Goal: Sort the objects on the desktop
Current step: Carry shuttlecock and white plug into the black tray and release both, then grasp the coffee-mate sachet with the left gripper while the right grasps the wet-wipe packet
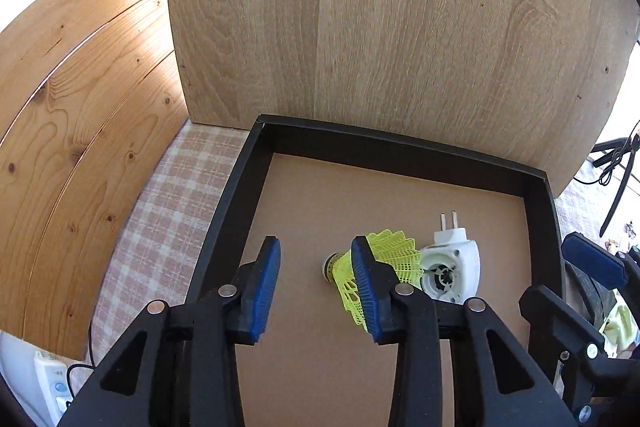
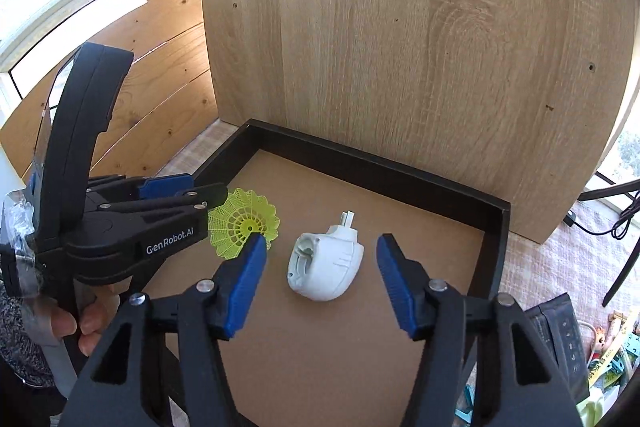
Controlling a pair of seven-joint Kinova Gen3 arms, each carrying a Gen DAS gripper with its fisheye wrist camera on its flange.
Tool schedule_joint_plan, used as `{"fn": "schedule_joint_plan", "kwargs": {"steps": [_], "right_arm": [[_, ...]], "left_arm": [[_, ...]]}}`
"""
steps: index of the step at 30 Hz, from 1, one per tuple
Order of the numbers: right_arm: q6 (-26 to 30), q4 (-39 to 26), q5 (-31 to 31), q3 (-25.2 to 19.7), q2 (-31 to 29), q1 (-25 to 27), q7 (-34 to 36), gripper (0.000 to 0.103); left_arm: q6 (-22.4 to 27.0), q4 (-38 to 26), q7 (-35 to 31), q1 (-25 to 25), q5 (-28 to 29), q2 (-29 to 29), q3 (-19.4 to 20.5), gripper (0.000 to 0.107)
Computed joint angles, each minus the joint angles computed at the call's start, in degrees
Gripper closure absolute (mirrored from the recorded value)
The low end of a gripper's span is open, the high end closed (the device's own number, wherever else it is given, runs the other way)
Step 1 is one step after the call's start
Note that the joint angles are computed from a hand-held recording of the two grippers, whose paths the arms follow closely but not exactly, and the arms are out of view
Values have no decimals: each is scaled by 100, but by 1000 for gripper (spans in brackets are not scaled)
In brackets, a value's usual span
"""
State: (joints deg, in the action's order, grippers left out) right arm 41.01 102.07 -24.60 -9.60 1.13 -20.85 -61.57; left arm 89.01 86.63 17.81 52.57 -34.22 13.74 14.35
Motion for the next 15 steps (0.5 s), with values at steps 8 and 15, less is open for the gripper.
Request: {"fn": "schedule_joint_plan", "kwargs": {"steps": [8,15], "right_arm": [[226,258,-300,340,-388,315,391,46],[723,617,-626,1060,-1031,814,1122,46]], "left_arm": [[394,-455,164,428,-166,150,88,73],[697,-1245,111,993,-413,550,43,73]]}}
